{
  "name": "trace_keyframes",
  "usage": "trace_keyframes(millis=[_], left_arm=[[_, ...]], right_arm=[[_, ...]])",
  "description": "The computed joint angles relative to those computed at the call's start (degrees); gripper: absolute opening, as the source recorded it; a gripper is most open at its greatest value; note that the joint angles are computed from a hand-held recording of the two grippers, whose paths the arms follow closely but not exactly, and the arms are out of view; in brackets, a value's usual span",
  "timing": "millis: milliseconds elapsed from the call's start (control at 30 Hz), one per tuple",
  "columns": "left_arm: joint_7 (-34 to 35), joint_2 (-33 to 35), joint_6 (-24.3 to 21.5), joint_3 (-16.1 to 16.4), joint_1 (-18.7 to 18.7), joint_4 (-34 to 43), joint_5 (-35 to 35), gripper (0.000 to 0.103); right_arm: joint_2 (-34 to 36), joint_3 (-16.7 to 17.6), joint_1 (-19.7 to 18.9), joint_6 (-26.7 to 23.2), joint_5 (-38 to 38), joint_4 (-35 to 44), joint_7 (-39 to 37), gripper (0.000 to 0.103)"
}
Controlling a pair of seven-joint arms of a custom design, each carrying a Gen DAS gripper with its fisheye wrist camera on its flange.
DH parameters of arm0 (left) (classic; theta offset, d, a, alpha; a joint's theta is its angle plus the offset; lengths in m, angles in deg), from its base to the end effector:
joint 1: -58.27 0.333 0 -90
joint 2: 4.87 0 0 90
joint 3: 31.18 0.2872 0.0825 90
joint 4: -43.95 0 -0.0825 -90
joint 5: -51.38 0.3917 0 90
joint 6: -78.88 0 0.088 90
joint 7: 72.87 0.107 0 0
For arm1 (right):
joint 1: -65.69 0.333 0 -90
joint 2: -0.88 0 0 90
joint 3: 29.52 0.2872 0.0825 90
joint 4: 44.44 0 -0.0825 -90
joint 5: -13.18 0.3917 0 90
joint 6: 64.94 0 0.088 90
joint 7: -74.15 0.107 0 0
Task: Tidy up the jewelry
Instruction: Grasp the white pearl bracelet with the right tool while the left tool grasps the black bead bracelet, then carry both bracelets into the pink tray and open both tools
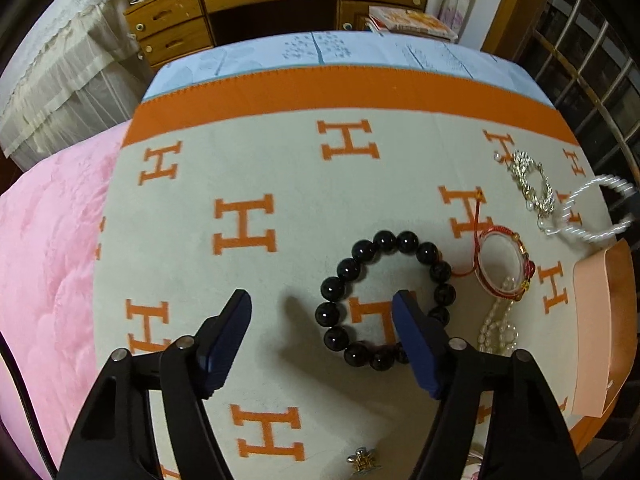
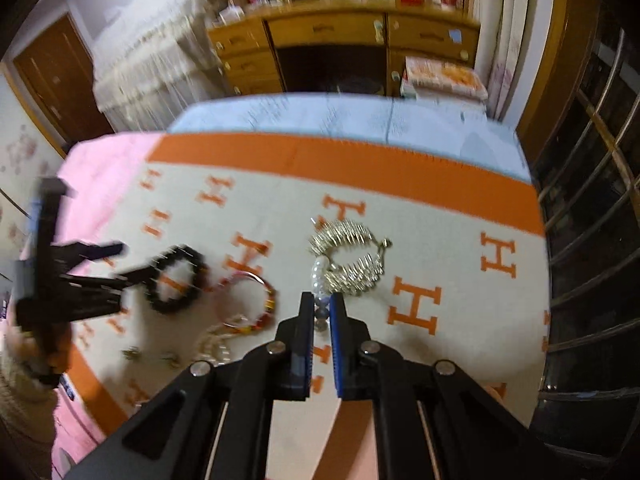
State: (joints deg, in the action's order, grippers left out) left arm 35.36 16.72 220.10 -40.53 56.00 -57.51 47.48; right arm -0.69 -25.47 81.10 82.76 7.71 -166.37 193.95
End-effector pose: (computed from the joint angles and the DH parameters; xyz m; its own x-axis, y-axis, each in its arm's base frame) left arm 0.6606 -0.1267 0.3540 -0.4404 -0.8977 0.0136 -0.8489 0.4115 -0.3318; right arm 0.5477 0.1955 0.4408 -0.0747 -0.9853 -0.1534 -0.8890 0.1355 -0.4373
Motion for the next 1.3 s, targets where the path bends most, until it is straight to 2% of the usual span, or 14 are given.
trace_keyframes(millis=[67,167,367,400,533,600,633,700,900,1000,1133,1300], left_arm=[[-0.25,1.11,-1.33,0.12,-0.33,1.33,0.71,0.059],[-0.98,2.53,-4.01,0.35,-0.70,3.37,1.50,0.051],[-2.74,5.55,-8.39,0.56,-1.15,7.46,2.40,0.045],[-2.81,5.46,-7.44,0.50,-1.18,7.12,2.50,0.044],[-4.18,6.27,-8.56,0.66,-1.57,8.38,3.19,0.043],[-4.09,6.10,-8.21,0.51,-1.53,8.17,3.29,0.033],[-4.37,5.90,-7.77,0.51,-1.69,7.87,3.49,0.013],[-5.90,5.83,-7.75,0.82,-2.03,7.94,3.91,0.013],[-8.84,0.98,-1.07,0.66,-2.31,0.93,4.82,0.012],[-8.26,-2.83,2.05,0.03,-1.85,-2.81,3.63,0.012],[-5.88,-8.56,5.00,-0.90,-1.55,-7.57,1.50,0.012],[-0.73,-15.65,7.53,-1.90,-2.39,-13.01,-2.36,0.012]], right_arm=[[-3.68,0.22,0.13,2.13,-0.11,-2.80,0.78,0.007],[-8.19,0.69,-0.09,4.57,-0.26,-6.31,1.92,0.007],[-18.36,2.28,-1.52,7.41,-1.52,-14.60,4.82,0.007],[-19.85,2.73,-1.85,7.28,-1.91,-15.79,5.40,0.007],[-24.14,4.01,-2.77,5.78,-2.95,-19.66,7.60,0.007],[-25.47,3.85,-2.47,5.32,-2.24,-21.55,8.00,0.007],[-25.69,3.85,-2.43,5.47,-1.97,-22.34,8.28,0.007],[-25.99,3.45,-1.94,5.51,-0.74,-24.00,8.48,0.007],[-24.75,2.68,-0.27,5.00,2.85,-26.66,8.79,0.007],[-24.36,0.88,1.91,5.88,6.47,-27.70,6.28,0.008],[-24.14,4.93,-1.45,2.93,1.88,-27.19,10.83,0.008],[-24.74,3.73,-0.15,3.62,2.76,-29.29,11.83,0.008]])
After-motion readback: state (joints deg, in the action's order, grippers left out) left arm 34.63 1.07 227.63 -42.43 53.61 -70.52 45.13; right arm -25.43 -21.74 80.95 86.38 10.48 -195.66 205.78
